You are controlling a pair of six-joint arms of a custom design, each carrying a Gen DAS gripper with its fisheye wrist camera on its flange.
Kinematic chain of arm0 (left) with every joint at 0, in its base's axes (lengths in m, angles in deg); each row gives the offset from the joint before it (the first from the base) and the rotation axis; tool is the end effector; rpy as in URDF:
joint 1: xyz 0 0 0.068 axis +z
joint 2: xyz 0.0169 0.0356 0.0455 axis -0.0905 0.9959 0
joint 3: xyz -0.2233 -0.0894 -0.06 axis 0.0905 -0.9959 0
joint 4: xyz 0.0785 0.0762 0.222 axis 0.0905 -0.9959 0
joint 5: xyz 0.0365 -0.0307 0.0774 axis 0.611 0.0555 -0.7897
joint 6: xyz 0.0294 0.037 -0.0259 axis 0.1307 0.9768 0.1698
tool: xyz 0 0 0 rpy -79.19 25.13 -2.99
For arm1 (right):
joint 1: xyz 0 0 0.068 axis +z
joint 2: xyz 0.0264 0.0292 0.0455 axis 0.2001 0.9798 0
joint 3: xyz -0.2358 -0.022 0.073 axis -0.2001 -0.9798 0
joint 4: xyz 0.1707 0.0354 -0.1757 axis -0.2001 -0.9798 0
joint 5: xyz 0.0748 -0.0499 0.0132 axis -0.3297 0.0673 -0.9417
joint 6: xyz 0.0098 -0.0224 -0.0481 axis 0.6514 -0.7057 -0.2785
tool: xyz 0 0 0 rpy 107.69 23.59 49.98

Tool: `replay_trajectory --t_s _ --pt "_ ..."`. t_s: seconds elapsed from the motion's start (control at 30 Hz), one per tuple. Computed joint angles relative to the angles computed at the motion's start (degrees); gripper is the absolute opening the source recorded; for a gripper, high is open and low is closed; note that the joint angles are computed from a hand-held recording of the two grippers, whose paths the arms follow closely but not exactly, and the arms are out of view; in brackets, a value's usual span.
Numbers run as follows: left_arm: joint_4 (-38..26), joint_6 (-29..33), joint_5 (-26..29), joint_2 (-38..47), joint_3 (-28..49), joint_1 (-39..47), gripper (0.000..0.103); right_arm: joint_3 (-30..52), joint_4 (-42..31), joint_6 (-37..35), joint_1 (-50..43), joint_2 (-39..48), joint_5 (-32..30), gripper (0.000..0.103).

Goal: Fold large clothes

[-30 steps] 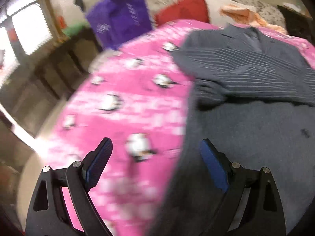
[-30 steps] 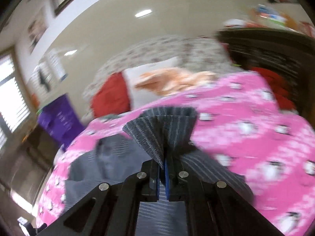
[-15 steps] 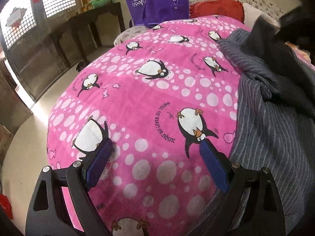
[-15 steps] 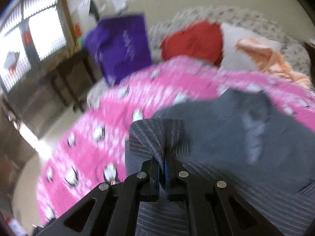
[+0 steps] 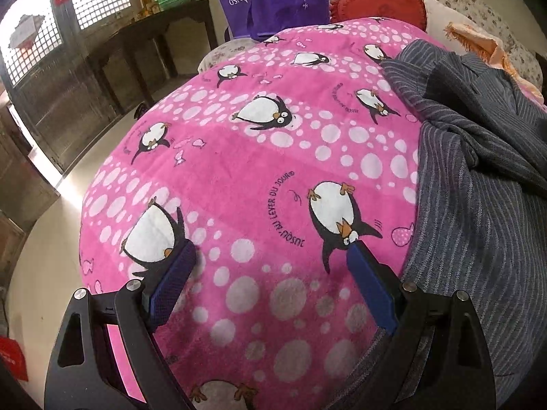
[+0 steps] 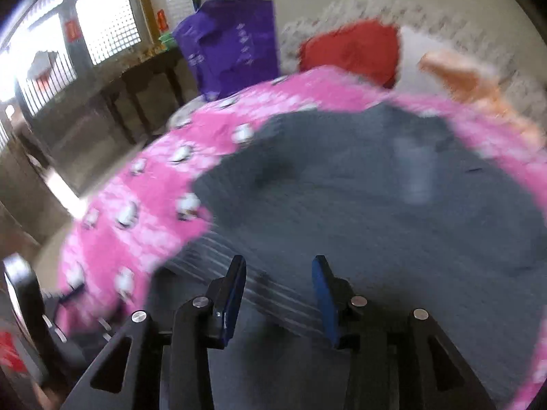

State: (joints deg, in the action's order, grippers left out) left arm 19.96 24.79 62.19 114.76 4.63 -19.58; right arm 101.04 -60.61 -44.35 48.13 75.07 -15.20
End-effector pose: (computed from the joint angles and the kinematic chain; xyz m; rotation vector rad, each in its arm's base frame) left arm 0.3000 -0.0695 0.1055 0.1594 2.4563 0.1236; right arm 0.2604 0.1790 0.1760 0.0411 2.4495 0.1096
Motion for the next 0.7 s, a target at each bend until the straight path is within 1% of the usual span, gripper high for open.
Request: replay_trajectory --t_s 0.03,0.07,0.1,0.13,0.17,0.2,0.23,0.27,0.3,0.33,0.4,0.47,0.5,0.57,0.67,0.7 --pt "0.0 0.0 -0.1 0.0 0.0 -0.1 0.091 -2.1 -2.5 -1.1 -0.1 -3.3 4.0 0.038" --pt "0.1 0.0 -0.3 0.1 0.0 -0.2 0.091 -6.3 -4.5 -1.2 -0.6 -8.3 8.3 0.038" --pt "0.1 -0.1 -0.5 0.0 -0.1 -0.3 0.091 -10.4 -5.7 0.1 -1.6 -12.8 10.9 0.038" --pt "0.1 0.0 -0.7 0.1 -0.1 -0.4 0.091 -13.9 -6.0 1.3 -2.7 -16.5 11.8 0.038" --pt "0.2 0.0 -0.8 0.1 -0.1 -0.5 0.091 -19.4 -5.7 2.5 -5.4 -21.8 10.8 0.038" --pt "0.2 0.0 -0.7 0.2 -0.1 -0.4 0.091 -23.5 -5.0 2.4 -8.1 -24.5 7.4 0.038" --pt "0.1 -0.1 -0.7 0.2 0.0 -0.4 0.091 -26.0 -4.1 1.8 -10.0 -25.3 3.8 0.038" --pt "0.1 -0.1 -0.6 0.2 -0.1 -0.4 0.091 -29.3 -2.6 0.3 -12.0 -25.8 -1.7 0.038" --pt "0.0 -0.1 -0.5 0.0 -0.1 -0.3 0.091 -32.9 -1.6 -0.4 -11.1 -28.5 -2.9 0.038" --pt "-0.5 -0.3 -0.2 -0.5 -0.1 -0.2 0.091 -35.5 -2.0 0.2 -8.3 -32.8 -0.9 0.037" --pt "-2.9 -0.5 1.3 -2.8 0.9 0.0 0.091 -38.1 -6.5 2.8 -5.1 -41.1 -0.8 0.037" --pt "-2.0 -1.2 4.1 -7.1 0.6 -0.4 0.091 -39.8 -11.8 7.6 -1.7 -49.2 2.1 0.037" --pt "-2.1 -1.6 5.0 -8.1 1.5 -1.1 0.091 -40.0 -13.8 9.2 -0.7 -51.1 3.5 0.037" --pt "-3.7 -1.5 7.0 -7.5 7.3 -4.2 0.091 -40.0 -19.3 13.3 1.8 -56.1 7.6 0.037" --pt "-3.7 -0.9 11.1 -2.1 17.7 -8.8 0.090 -40.2 -23.7 17.9 3.9 -60.0 9.0 0.037" --pt "-4.9 -0.7 12.1 1.1 22.8 -10.6 0.083 -40.7 -23.9 18.7 4.2 -60.5 8.8 0.037"
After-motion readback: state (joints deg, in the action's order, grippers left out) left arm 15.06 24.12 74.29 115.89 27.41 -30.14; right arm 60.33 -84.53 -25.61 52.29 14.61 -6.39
